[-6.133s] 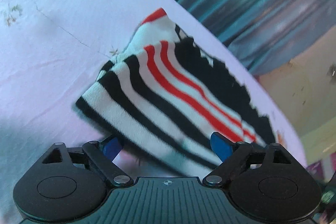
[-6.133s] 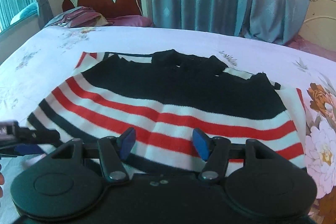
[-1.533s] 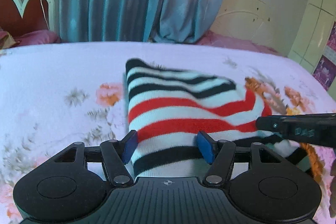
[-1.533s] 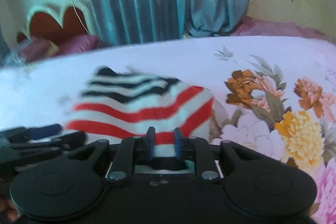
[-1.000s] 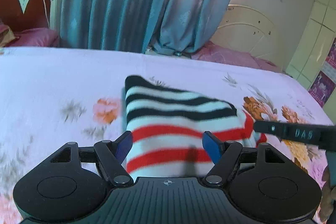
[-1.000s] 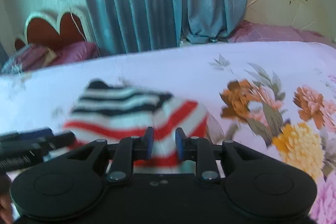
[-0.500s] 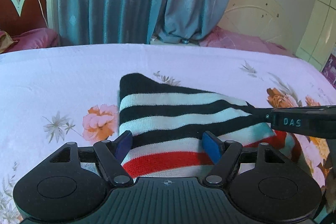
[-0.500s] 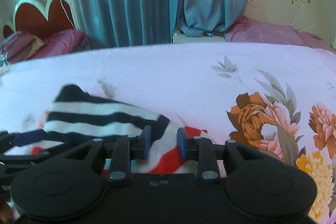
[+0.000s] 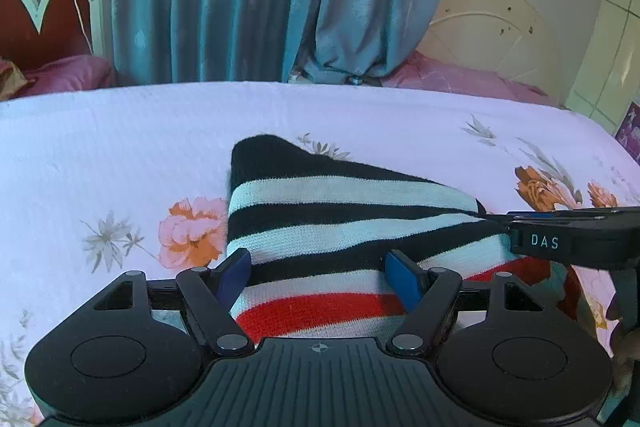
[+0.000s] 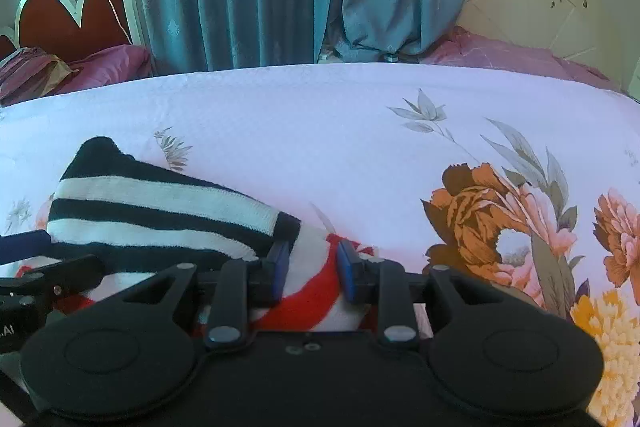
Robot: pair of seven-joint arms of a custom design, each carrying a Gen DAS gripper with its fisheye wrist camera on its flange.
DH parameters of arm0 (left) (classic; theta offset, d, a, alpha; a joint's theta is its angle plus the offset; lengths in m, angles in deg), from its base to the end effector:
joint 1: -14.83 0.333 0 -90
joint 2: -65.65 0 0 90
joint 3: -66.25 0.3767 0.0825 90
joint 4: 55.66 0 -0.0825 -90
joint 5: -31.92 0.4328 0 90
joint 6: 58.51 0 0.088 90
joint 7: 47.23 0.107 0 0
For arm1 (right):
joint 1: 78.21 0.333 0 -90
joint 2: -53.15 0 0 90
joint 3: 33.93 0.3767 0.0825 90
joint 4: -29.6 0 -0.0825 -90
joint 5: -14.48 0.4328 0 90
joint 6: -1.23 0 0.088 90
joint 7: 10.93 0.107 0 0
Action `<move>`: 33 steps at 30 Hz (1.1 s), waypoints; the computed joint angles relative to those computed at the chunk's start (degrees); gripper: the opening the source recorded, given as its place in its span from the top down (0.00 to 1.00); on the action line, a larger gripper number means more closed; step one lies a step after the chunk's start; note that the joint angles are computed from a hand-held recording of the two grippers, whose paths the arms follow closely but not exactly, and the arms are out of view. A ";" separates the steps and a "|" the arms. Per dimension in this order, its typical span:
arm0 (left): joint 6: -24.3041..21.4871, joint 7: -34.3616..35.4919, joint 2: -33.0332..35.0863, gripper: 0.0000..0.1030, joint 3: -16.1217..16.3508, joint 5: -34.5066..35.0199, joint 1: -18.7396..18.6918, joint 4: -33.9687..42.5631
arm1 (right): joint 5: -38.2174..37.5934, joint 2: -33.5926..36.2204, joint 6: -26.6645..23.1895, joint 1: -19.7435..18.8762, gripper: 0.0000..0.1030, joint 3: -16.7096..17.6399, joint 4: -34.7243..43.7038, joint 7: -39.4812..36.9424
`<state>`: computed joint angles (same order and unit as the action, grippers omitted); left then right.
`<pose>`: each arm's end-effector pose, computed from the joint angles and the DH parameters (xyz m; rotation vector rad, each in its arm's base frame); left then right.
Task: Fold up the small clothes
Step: 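Tuck and flatten the bundle's striped edge with the right gripper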
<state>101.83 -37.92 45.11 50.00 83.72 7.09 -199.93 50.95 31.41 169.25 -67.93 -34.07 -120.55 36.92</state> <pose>0.4192 -0.2344 0.4840 -1.9045 1.5574 -0.7915 0.4553 0.0428 0.4731 -2.0159 1.4345 -0.5341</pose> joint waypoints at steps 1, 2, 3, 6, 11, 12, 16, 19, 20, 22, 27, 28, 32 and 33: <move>-0.34 0.14 -0.30 0.29 -0.19 0.19 -0.03 -0.02 | -0.40 -0.36 -0.87 -0.48 0.74 0.21 0.15 0.64; -0.65 0.20 -0.68 0.29 -0.34 0.35 -0.06 -0.10 | -0.82 -0.86 -1.67 -0.90 0.74 0.38 0.15 1.17; -0.82 -0.09 -1.18 0.29 -0.53 0.55 -0.02 -0.25 | -1.22 -1.09 -2.26 -1.20 0.74 0.46 0.30 1.49; 0.48 -2.06 -2.24 0.29 -1.25 2.67 1.01 -0.32 | -1.26 -2.39 -3.85 -1.11 0.71 -0.04 0.55 1.69; -0.66 -2.29 0.54 0.29 -0.53 1.22 0.99 1.72 | 1.02 -3.40 -3.28 1.05 0.57 -0.64 0.82 -0.79; -1.06 -2.66 0.98 0.29 -0.44 1.05 1.07 1.85 | 1.15 -3.49 -3.36 1.41 0.57 -0.64 0.84 -1.31; -2.05 0.07 2.17 0.29 1.07 -1.53 0.03 2.18 | -3.21 -1.82 -2.61 -1.65 0.59 2.61 1.10 1.12; -2.52 1.31 2.41 0.29 1.91 -4.34 -0.63 2.12 | -7.15 0.13 -3.55 -5.18 0.60 4.73 2.28 7.05; -2.58 1.60 2.11 0.29 2.03 -4.91 -0.77 1.91 | -7.30 0.11 -4.44 -4.97 0.60 4.09 2.57 7.65; -2.32 2.02 1.17 0.29 1.77 -4.49 -0.65 1.17 | -5.13 -1.41 -4.59 -2.30 0.60 1.33 1.93 4.95; -2.71 3.07 -2.28 0.29 0.59 -3.19 -1.14 -0.81 | -0.69 -7.69 -4.73 1.62 0.61 -2.47 -1.59 -2.36; -2.66 3.55 -3.07 0.29 0.58 -3.48 -1.52 -1.26 | 0.22 -8.86 -5.70 2.02 0.61 -3.26 -1.96 -3.45; -2.99 5.02 -6.56 0.29 0.05 -4.88 -3.22 -3.14 | 2.25 -13.59 -8.97 1.59 0.68 -3.96 -3.89 -6.24; -3.30 5.52 -7.35 0.29 -0.02 -5.71 -3.89 -3.61 | 2.56 -14.70 -9.89 1.36 0.68 -3.99 -4.39 -6.54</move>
<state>98.53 -32.40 37.76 49.98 78.01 3.20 -203.53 53.51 16.70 159.36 -66.57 -38.06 -124.94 30.38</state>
